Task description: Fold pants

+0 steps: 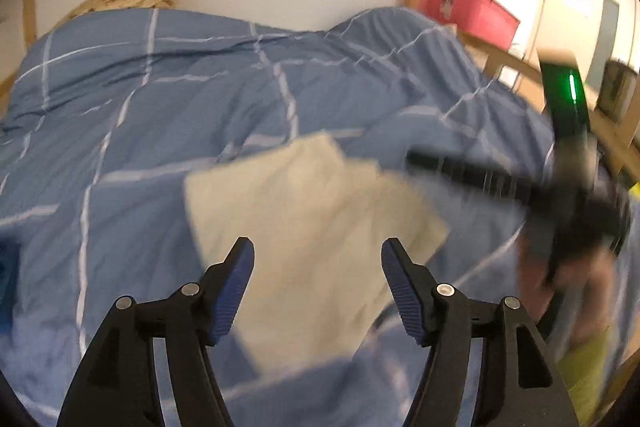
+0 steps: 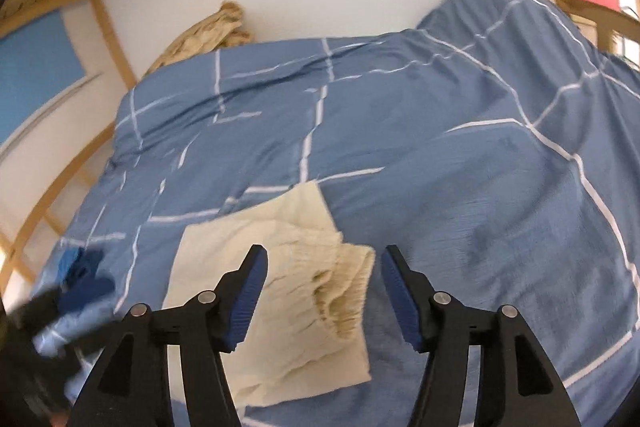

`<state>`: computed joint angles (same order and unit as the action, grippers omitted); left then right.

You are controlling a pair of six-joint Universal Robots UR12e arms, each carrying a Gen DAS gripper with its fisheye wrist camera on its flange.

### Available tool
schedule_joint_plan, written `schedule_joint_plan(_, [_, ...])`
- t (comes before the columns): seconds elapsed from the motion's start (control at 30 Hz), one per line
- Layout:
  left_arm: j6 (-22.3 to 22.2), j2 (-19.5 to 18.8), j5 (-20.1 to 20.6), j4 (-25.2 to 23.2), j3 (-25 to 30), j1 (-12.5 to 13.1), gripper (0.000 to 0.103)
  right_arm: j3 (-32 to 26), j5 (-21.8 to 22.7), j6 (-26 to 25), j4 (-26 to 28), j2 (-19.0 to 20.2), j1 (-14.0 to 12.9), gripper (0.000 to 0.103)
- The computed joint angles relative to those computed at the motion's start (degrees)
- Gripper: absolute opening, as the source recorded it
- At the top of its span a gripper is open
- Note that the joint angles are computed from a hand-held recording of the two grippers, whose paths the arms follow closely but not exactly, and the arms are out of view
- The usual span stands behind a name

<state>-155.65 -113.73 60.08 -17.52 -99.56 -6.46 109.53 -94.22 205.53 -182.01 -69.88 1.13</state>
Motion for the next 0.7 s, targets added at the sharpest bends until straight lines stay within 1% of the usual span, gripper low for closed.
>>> schedule_joint_plan(0.03, [-0.8,-0.2,1.4,2.5,-1.4,0.1,0.065,-0.4,-0.7,-0.5,2.0,0.0,0.4,0.06])
schedule_joint_plan(0.07, [-1.0,-0.3,2.0,3.3,-2.1,0.3,0.065,-0.7,-1.2,-0.7,3.2,0.1,0.6,0.06])
schedule_joint_plan(0.1, [-1.0,-0.6,1.2,3.7,-2.6,0.6,0.065,-0.9,-1.7,-1.0,4.4,0.2,0.8,0.06])
schedule_joint_plan(0.17, [-0.7,-1.1,0.2,4.5,-3.0,0.8,0.065,-1.1,-0.9,-1.5,5.5,0.5,0.9,0.06])
schedule_joint_plan(0.23, [-0.4,-1.9,1.2,6.0,-3.3,0.7,0.065,-1.3,0.1,-1.6,6.1,0.8,0.8,0.06])
schedule_joint_plan(0.27, [0.1,-2.1,1.5,5.9,-3.3,0.5,0.065,-1.4,0.0,-1.7,6.0,1.0,0.9,0.06])
schedule_joint_plan(0.33, [1.5,-2.3,1.0,3.9,-3.1,0.7,0.065,-1.8,-0.1,-2.6,6.6,1.5,1.2,0.06])
schedule_joint_plan(0.47, [0.4,-3.0,-1.4,1.3,-2.4,1.6,0.065,-2.4,0.5,-2.4,7.3,2.3,1.2,0.059])
schedule_joint_plan(0.5, [0.1,-3.2,-1.6,1.1,-2.3,1.7,0.065,-2.4,0.3,-2.4,7.2,2.4,1.3,0.049])
schedule_joint_plan(0.53, [-0.4,-3.5,-2.1,1.0,-2.1,2.0,0.065,-2.3,0.3,-2.6,6.4,2.4,1.3,0.044])
schedule_joint_plan(0.57, [-0.8,-3.8,-2.5,0.6,-1.8,2.2,0.065,-2.3,-0.3,-2.9,6.5,2.3,1.6,0.043])
schedule_joint_plan(0.6, [-1.0,-4.0,-3.2,0.0,-1.7,2.4,0.065,-2.4,-1.3,-3.5,6.3,2.2,1.9,0.037])
schedule_joint_plan(0.63, [-1.1,-4.2,-4.2,-1.4,-1.2,2.7,0.065,-2.3,-2.7,-4.5,6.2,2.0,2.3,0.026])
schedule_joint_plan(0.7, [-1.4,-4.5,-5.6,-2.8,-0.9,3.1,0.065,-2.4,-5.5,-5.2,7.3,1.6,3.0,0.022])
